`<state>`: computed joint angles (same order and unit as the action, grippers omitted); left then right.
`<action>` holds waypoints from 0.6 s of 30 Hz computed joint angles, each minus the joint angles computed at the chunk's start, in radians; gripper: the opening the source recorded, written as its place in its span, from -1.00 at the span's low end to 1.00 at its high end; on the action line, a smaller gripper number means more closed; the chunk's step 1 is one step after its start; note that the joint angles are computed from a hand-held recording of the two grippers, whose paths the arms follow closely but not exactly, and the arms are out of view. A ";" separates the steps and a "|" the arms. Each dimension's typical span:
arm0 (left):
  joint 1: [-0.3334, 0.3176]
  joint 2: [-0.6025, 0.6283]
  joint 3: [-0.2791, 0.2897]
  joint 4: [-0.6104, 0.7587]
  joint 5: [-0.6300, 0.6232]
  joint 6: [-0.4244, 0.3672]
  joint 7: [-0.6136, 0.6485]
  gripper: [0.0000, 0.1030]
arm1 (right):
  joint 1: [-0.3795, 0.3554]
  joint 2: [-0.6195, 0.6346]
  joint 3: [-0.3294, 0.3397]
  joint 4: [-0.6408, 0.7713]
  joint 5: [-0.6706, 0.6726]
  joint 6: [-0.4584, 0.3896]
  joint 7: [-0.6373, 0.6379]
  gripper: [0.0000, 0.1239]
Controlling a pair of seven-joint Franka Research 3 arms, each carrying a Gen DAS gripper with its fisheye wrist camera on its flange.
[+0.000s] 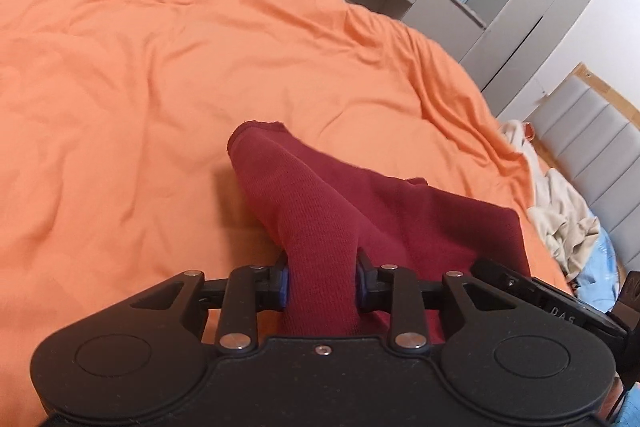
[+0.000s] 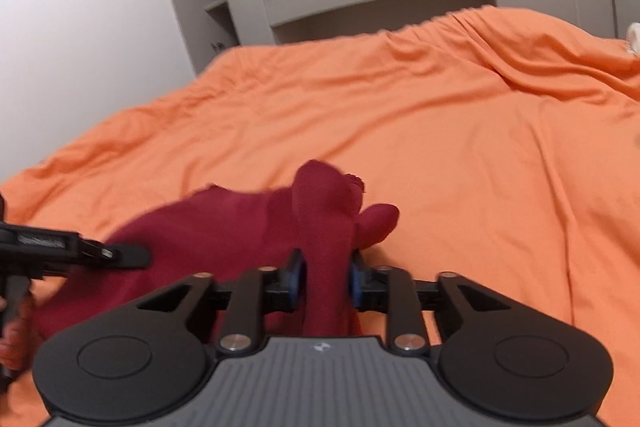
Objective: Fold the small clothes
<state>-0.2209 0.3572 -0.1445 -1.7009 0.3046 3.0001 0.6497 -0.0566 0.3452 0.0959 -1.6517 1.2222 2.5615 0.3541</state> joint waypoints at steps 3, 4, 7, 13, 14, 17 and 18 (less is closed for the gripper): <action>-0.002 -0.002 0.003 0.001 0.002 -0.021 0.004 -0.25 | 0.009 0.001 -0.006 -0.015 -0.026 0.012 0.023 -0.13; -0.015 -0.002 0.015 0.006 0.017 -0.037 -0.006 -0.19 | 0.011 -0.004 -0.005 -0.025 -0.029 0.023 0.020 -0.04; -0.043 0.002 0.041 0.025 0.064 -0.079 -0.035 -0.01 | 0.016 -0.020 0.000 -0.051 -0.025 0.048 -0.006 0.12; -0.084 -0.006 0.085 0.043 0.189 -0.136 -0.129 0.45 | 0.026 -0.045 0.000 -0.083 0.010 0.095 -0.049 0.38; -0.084 -0.007 0.084 0.045 0.203 -0.145 -0.139 0.50 | 0.027 -0.047 -0.001 -0.087 0.017 0.101 -0.050 0.40; -0.094 -0.016 0.093 0.051 0.262 -0.178 -0.183 0.67 | 0.028 -0.052 -0.005 -0.090 0.036 0.111 -0.049 0.52; -0.098 -0.018 0.095 0.057 0.285 -0.196 -0.196 0.72 | 0.028 -0.055 -0.005 -0.094 0.045 0.117 -0.054 0.57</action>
<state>-0.3193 0.3388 -0.0500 -1.6443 0.5896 2.8046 0.4536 -0.0284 0.2906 0.0910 -1.7455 1.2671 2.6787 0.3003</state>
